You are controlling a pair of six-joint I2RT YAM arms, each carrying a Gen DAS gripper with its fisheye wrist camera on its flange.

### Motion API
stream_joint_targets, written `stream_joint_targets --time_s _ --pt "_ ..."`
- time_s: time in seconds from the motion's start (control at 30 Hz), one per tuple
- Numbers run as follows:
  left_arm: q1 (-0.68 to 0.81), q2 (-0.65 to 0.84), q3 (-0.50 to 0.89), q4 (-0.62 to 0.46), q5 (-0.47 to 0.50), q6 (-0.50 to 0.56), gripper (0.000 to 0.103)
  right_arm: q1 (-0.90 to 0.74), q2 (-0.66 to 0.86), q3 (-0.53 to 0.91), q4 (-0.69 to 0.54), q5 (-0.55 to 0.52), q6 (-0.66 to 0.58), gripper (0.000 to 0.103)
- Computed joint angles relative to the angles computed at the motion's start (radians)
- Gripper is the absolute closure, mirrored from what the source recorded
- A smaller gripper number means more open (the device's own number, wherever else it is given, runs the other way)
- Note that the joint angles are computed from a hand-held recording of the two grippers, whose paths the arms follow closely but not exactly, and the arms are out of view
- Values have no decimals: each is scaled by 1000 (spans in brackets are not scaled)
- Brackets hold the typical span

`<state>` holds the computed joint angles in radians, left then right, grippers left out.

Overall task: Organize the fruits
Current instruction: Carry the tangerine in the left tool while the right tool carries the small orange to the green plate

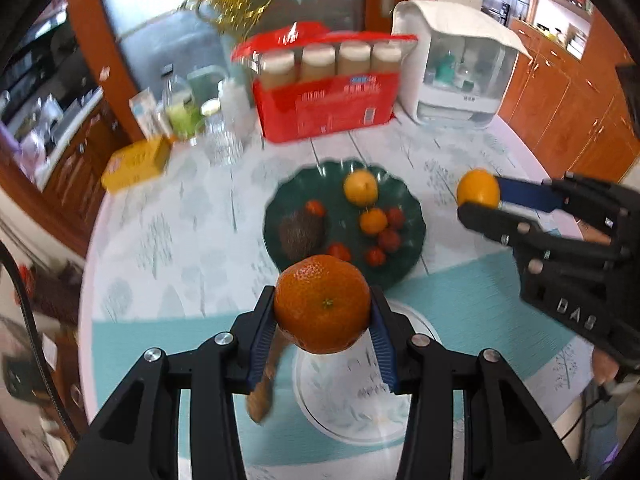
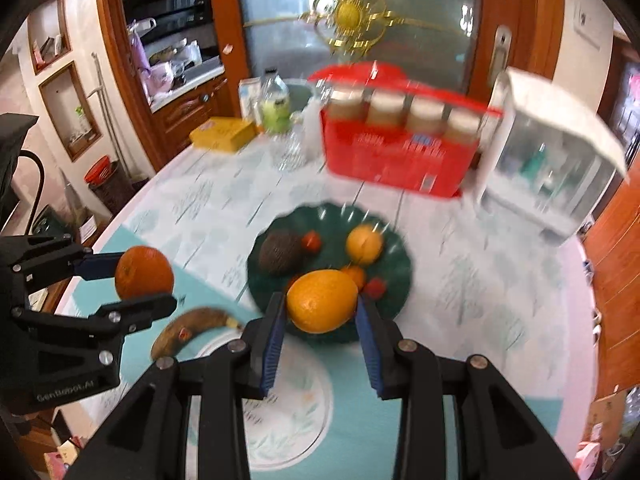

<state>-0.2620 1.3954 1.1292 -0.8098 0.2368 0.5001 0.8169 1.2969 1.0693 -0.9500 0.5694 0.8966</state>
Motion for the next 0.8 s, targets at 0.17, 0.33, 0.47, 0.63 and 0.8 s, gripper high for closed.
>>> stream_joint_targets --time_s 0.17,0.33,0.47,0.63,0.8 --pt "-55 112 171 -11 -30 22 60 -132 8 67 27 4 -137 68" --pt "-99 303 358 -40 -36 52 60 -261 56 59 141 -54 -252 68" --pt "-119 465 469 -41 -47 58 60 -351 129 18 258 -153 -304 68" --pt "-133 691 631 -66 -35 62 60 -412 251 -51 419 -274 -341 67" --pt "-141 874 778 -107 -18 69 60 -435 385 -96 554 -375 -342 67"
